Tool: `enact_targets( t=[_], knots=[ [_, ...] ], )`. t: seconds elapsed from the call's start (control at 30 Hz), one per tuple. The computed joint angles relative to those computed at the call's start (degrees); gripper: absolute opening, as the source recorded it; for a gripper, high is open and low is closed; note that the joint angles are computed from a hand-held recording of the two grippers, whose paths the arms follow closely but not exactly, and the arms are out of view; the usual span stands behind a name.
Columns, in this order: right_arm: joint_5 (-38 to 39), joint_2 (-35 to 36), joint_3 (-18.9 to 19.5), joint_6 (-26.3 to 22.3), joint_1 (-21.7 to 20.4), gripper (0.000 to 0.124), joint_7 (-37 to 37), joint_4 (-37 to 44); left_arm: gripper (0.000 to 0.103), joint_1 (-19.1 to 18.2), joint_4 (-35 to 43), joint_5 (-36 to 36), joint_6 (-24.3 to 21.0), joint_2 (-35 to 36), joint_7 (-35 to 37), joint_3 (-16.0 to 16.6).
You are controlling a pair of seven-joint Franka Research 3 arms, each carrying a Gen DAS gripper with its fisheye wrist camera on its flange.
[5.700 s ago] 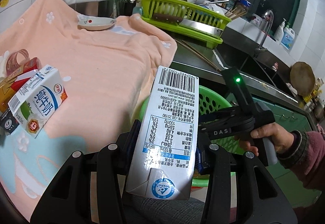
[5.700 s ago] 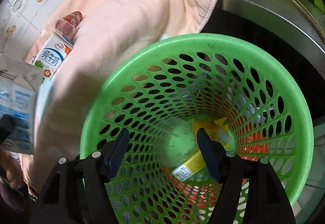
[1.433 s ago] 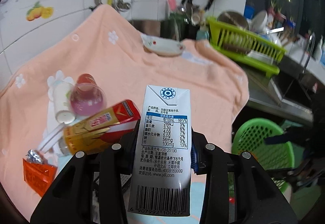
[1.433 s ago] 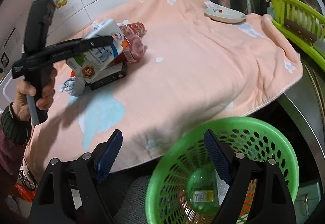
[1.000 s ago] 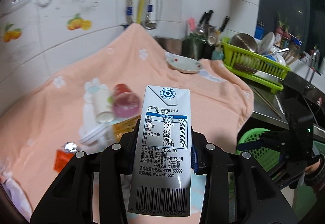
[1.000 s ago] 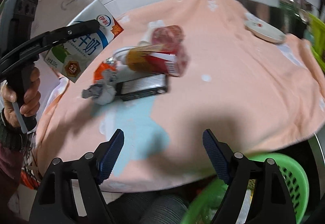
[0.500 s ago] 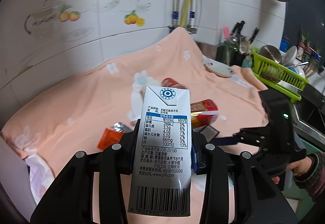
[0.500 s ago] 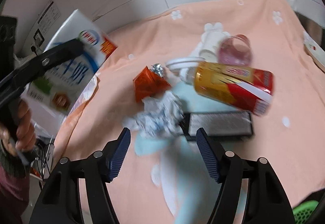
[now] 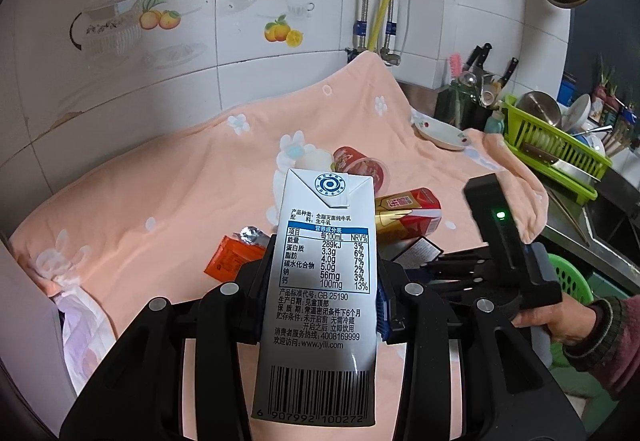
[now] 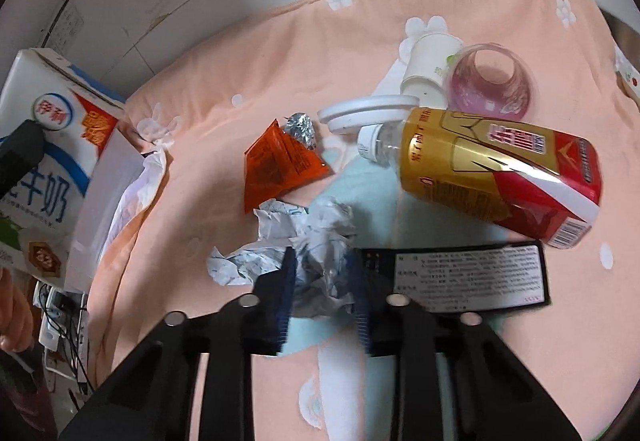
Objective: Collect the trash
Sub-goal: 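Close the right gripper on the crumpled white paper, then drop the paper into the basket with the right gripper while the left carries the carton over it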
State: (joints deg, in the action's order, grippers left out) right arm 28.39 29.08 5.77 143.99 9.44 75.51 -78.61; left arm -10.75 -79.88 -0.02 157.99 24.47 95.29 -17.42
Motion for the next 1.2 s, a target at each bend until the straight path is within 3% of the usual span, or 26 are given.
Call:
enact_targets(
  t=[0.07,0.5,0.9,1.07,1.2],
  knots=[
    [1.5,-2.0,0.6,1.2,-0.7,0.006,-1.1,-2.8,0.039,-0.1,-0.1,-0.1,0.1,0.0,0.2,-0.3],
    [10.1,-15.3,0.7,9.9,-1.3,0.004,-9.2,-20.3,0.039,0.2,-2.4,-3.6,2.0,-0.8,3.7,-3.4],
    [21.6,-32.1,-3.4,17.5,0.4,0.004,-17.4,-39.7,0.039,-1.1,-1.1,-9.0,2.0,1.0,10.8,-7.9],
    [21.3,-39.5,-5.9,21.3,1.3,0.004,-15.8,-48.4,0.039,-2.2,0.5,-11.2,0.9,2.4,14.1,-9.8],
    [14.7,-45.0,-6.5,24.0,-0.4,0.004,-9.4,-55.3,0.039,-3.9,2.5,-12.2,-0.5,4.3,16.3,-10.7]
  ],
)
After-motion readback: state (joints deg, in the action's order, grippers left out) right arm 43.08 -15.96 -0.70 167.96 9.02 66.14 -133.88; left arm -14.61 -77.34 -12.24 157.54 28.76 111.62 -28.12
